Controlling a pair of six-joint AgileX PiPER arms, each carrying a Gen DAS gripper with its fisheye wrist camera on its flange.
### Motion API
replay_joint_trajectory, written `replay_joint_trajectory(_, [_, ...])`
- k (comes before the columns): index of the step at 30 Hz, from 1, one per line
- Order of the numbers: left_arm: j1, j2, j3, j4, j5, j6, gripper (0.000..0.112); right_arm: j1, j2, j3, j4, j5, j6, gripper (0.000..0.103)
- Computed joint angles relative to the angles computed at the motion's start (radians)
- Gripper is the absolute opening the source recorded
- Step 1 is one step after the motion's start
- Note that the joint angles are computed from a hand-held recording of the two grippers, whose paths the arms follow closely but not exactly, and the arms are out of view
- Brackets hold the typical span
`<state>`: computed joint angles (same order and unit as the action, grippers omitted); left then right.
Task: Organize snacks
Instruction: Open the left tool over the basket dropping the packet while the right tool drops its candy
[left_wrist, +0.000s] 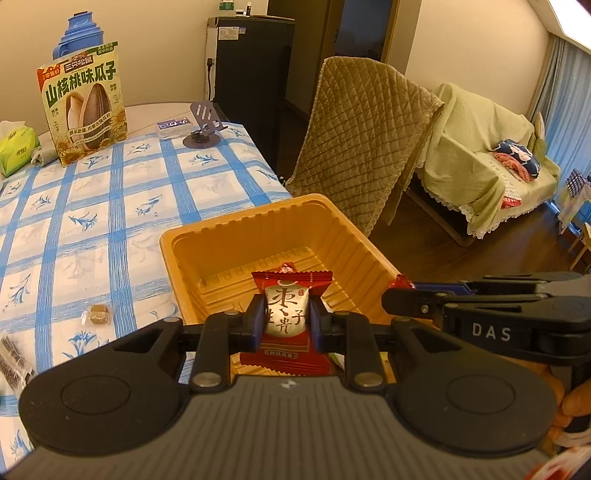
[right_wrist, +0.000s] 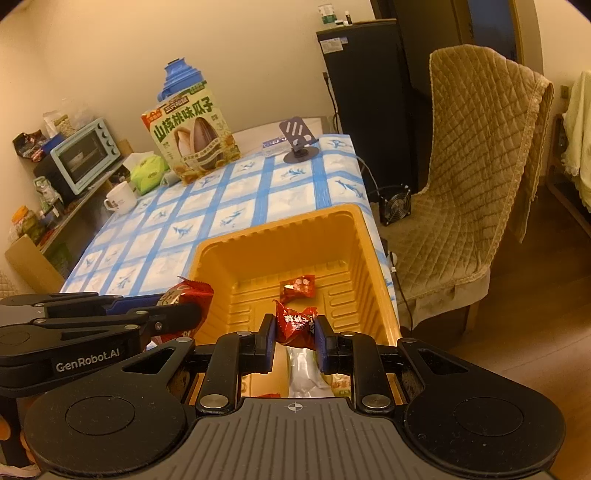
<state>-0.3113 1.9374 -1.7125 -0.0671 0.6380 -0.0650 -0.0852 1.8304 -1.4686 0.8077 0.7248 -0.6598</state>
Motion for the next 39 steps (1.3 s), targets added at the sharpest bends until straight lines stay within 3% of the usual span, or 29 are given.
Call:
replay_joint_trajectory(15, [0.026,0.1,-0.115,-0.005,0.053,0.008,0.023,0.009,0.038,-0.04,-0.011,-0.006,0.027,0.022])
replay_joint_trajectory(39, [0.045,0.132,-0.175,0.005,0.091,0.004,0.023,0.033,0.149,-0.176,-0.067,-0.009,0.086,0.023])
